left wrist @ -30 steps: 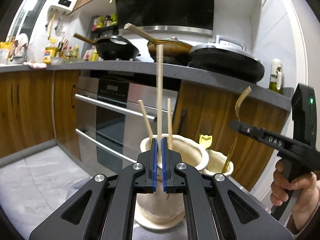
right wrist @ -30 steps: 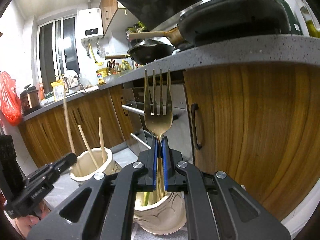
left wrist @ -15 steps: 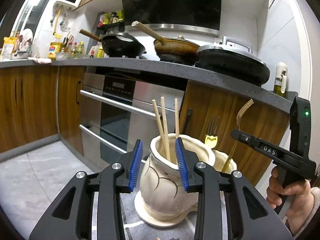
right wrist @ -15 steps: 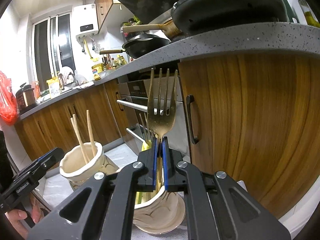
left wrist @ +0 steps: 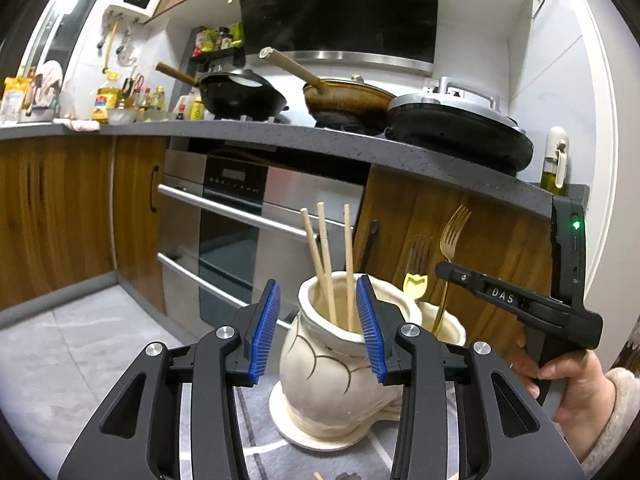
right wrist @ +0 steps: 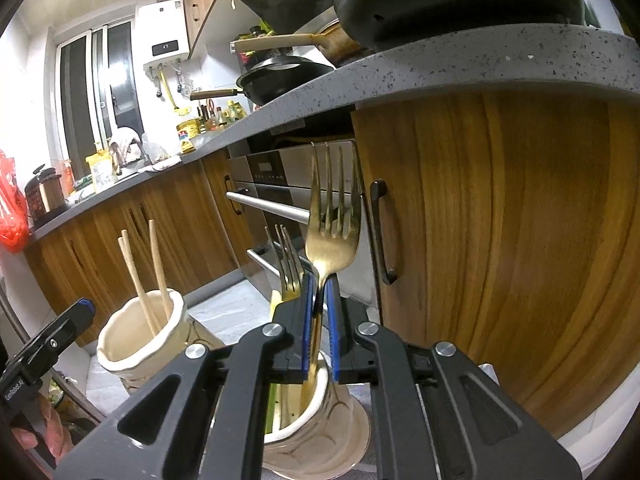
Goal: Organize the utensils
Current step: 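Drop the chopstick into the tall cup while the right drops the gold fork into the short cup, then withdraw both grippers from the holder back toward the utensils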
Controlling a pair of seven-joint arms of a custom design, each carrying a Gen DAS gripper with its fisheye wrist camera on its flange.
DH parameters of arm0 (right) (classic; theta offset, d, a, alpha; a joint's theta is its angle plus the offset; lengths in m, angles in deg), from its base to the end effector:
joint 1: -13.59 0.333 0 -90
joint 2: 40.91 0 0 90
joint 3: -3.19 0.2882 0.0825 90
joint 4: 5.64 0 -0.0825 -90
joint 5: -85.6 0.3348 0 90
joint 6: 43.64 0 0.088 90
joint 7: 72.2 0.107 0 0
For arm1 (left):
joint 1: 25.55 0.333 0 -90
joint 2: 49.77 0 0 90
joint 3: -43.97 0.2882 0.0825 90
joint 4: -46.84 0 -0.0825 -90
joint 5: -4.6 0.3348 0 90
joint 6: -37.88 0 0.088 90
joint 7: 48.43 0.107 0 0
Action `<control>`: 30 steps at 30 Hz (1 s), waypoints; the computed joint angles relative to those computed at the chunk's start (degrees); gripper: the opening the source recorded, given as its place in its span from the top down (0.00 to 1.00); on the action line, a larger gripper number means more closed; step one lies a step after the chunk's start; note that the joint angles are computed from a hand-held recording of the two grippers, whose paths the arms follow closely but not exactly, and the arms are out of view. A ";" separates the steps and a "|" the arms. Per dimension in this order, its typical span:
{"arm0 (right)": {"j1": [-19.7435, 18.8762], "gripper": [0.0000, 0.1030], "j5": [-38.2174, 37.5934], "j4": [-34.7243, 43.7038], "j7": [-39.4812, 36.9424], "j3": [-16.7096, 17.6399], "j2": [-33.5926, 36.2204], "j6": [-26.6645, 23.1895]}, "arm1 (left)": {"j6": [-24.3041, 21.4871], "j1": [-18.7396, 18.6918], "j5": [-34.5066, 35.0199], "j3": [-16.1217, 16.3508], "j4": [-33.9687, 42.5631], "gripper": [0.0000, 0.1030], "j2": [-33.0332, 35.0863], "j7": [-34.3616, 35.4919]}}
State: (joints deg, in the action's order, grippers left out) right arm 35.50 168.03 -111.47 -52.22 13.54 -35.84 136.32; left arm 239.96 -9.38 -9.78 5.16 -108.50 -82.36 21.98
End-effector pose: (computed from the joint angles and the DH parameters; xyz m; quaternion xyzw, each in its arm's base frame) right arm 0.5167 0.2187 0.5424 -0.6711 0.4768 -0.2126 0.5264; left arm 0.3526 -0.1551 0.5308 -0.5791 0.5377 -0.4949 0.3614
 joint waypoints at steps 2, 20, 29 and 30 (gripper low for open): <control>-0.10 0.84 0.81 0.17 -0.52 0.04 0.02 0.14 | -0.64 0.08 -0.11 0.05 -0.21 0.61 -0.41 -0.21; 1.98 0.20 7.48 -14.35 -7.02 -3.34 -12.51 -4.57 | -11.45 1.72 6.42 0.36 -3.86 0.32 -12.08 -9.37; 3.73 0.05 -1.24 -25.70 -0.73 -3.60 -21.25 -1.86 | -24.32 -2.93 11.21 2.83 -5.77 0.08 -21.06 -15.69; 4.29 0.05 -2.11 -26.89 -0.03 -3.87 -22.03 -1.35 | -26.43 -3.46 12.01 2.92 -5.65 0.08 -21.85 -16.11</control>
